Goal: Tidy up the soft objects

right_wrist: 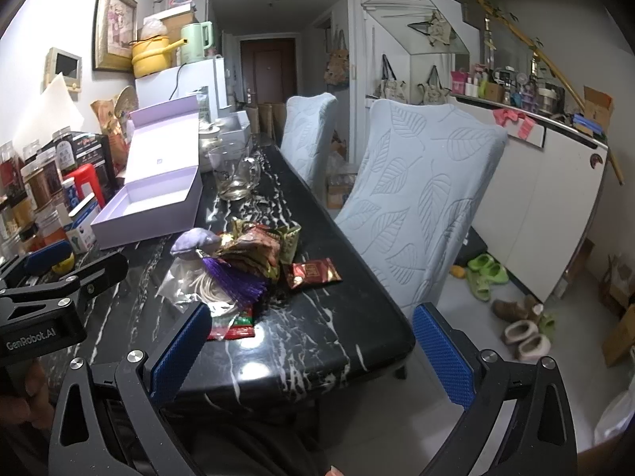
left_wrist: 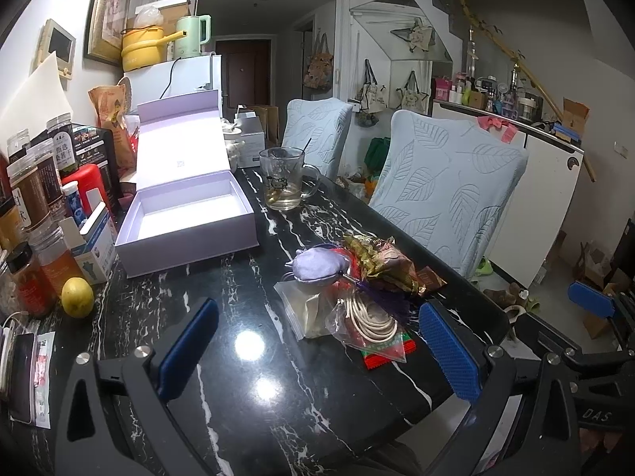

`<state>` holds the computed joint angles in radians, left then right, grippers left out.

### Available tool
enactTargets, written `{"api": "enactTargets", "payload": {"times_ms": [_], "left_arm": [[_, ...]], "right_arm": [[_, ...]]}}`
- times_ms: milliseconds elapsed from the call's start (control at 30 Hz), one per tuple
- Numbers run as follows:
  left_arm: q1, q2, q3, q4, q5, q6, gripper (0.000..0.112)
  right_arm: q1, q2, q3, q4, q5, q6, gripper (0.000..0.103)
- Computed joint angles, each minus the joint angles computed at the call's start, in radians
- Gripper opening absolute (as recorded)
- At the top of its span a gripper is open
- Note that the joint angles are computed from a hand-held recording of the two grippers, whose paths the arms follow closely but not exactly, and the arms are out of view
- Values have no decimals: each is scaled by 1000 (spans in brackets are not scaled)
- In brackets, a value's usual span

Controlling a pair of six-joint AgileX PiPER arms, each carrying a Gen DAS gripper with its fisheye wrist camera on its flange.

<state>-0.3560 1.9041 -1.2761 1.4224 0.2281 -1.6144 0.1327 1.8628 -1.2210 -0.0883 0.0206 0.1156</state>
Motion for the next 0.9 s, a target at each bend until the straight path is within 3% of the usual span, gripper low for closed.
{"api": "enactTargets", "payload": {"times_ms": [67, 200, 400, 667, 833, 900], "left_arm": [[-1, 0, 0, 0, 0, 0, 103], [-1, 1, 0, 2, 2, -4, 103], [-2, 1, -2, -10, 2, 8, 103], [-2, 1, 0, -1, 2, -1, 103], [-4, -2, 3, 2, 3, -4, 103], [-4, -2, 4, 2, 3, -4, 103]], "right_arm": [[1, 0, 0, -71, 0, 72, 103], [1, -2, 0, -5, 1, 5, 103], [3, -1, 0, -127, 1, 130, 103], [2, -2, 0, -51, 1, 52, 103], [1, -3, 1, -53, -1, 53, 103], [2, -4, 1, -120, 1, 121, 103]]}}
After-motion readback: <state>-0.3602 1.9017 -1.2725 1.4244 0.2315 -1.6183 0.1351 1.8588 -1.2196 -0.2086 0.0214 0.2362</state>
